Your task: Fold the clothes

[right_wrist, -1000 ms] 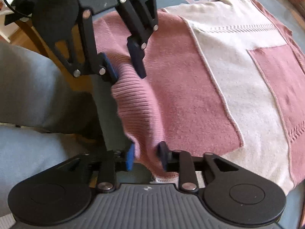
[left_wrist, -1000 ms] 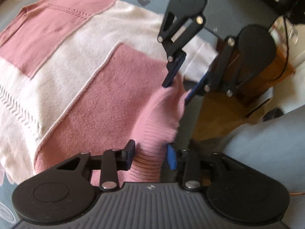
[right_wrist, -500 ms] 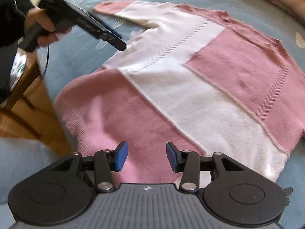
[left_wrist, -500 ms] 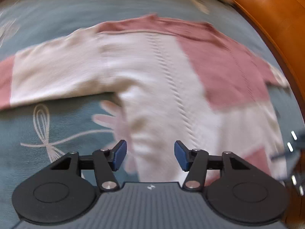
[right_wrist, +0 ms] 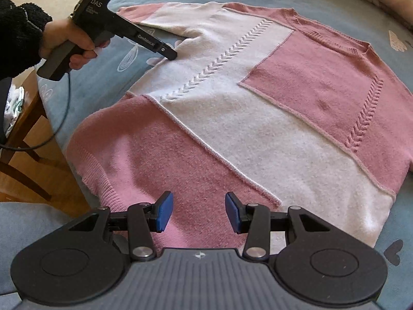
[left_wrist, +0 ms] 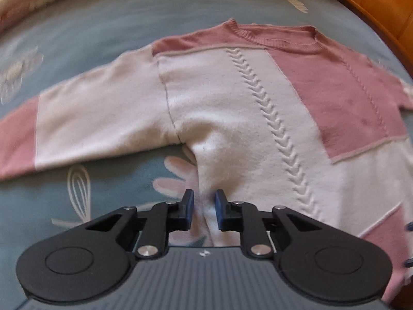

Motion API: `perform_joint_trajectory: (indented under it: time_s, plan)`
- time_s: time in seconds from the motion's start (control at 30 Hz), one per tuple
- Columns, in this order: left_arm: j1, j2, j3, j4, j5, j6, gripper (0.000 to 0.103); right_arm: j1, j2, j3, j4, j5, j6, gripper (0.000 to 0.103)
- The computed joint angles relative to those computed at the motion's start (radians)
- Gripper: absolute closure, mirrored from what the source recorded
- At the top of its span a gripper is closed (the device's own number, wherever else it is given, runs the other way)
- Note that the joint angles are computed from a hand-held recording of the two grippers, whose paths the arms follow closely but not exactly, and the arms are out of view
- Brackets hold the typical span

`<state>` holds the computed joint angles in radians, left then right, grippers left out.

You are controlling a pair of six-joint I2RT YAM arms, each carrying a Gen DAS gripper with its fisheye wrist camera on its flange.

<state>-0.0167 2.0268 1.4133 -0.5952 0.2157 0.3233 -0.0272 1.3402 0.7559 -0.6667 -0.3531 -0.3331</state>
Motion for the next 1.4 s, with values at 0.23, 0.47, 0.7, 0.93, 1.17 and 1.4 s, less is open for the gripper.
perform_joint_trajectory:
  time_s: [0.23, 0.47, 0.7, 0.93, 1.17, 1.4]
  plan:
    - [-0.012, -0.136, -0.104, 0.017, -0.006, 0.064, 0.074, 0.094, 0.121, 0.034, 0.205, 0.008, 0.096, 0.058]
    - [-0.035, -0.131, -0.137, 0.019, 0.023, 0.06, 0.073, 0.235, 0.425, 0.217, 0.342, 0.049, 0.216, 0.065]
    - [-0.039, -0.085, -0.174, 0.083, 0.1, 0.126, 0.06, 0.292, 0.337, 0.126, 0.314, 0.147, 0.156, 0.053]
    - [-0.049, -0.087, -0.202, 0.142, 0.07, 0.267, 0.059, 0.329, 0.213, 0.057, 0.163, 0.204, 0.044, 0.041]
    - [0.0, 0.032, -0.009, -0.063, 0.168, 0.317, 0.056, 0.389, 0.233, 0.075, 0.329, 0.085, 0.097, 0.043]
    - [-0.015, 0.022, -0.039, -0.028, 0.14, 0.402, 0.057, 0.444, 0.296, 0.072, 0.334, 0.102, 0.074, 0.037]
